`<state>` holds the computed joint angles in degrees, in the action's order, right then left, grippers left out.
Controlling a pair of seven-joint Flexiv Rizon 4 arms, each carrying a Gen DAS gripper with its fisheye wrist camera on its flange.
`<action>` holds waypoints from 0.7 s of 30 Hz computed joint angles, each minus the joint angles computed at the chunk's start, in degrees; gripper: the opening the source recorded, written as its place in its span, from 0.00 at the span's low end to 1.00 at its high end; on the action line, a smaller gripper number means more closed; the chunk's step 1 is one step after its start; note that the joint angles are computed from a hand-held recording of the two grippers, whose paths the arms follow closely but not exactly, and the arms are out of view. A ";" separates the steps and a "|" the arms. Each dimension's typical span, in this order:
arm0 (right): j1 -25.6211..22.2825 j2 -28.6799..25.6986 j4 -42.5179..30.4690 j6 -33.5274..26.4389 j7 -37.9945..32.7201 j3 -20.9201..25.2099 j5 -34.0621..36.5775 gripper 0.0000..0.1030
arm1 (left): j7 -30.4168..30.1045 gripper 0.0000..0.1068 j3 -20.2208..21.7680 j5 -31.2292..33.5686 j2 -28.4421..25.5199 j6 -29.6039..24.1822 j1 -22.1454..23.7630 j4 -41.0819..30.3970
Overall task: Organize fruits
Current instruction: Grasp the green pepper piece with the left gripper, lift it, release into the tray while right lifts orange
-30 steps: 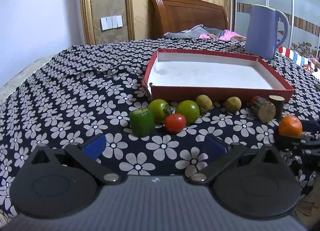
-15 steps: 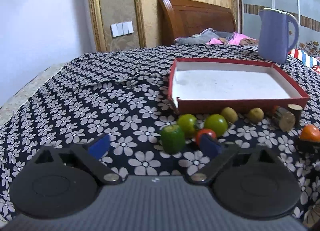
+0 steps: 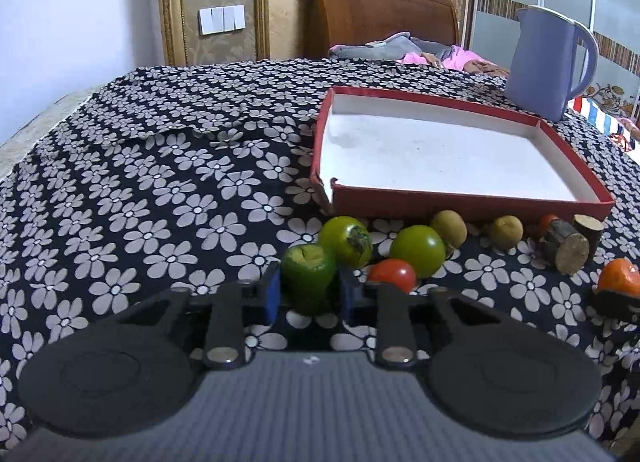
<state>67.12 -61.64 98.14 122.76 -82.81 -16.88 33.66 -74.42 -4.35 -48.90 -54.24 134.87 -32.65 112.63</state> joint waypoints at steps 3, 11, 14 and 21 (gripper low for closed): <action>-0.23 0.08 -0.03 0.11 -0.01 0.21 -0.10 0.41 | -0.62 0.24 -0.11 0.25 -0.20 0.59 0.07 0.09; -0.67 1.23 0.42 2.15 -1.94 0.70 0.33 0.41 | -2.80 0.24 -0.11 0.63 1.71 2.69 -0.40 2.67; -1.04 1.69 0.09 2.72 -3.51 0.92 0.73 0.41 | -3.58 0.24 -0.65 2.57 3.32 4.27 0.03 3.97; -2.25 2.80 -1.58 3.82 -7.88 1.47 2.27 0.41 | 1.17 0.24 0.49 3.35 5.74 1.43 -1.09 0.07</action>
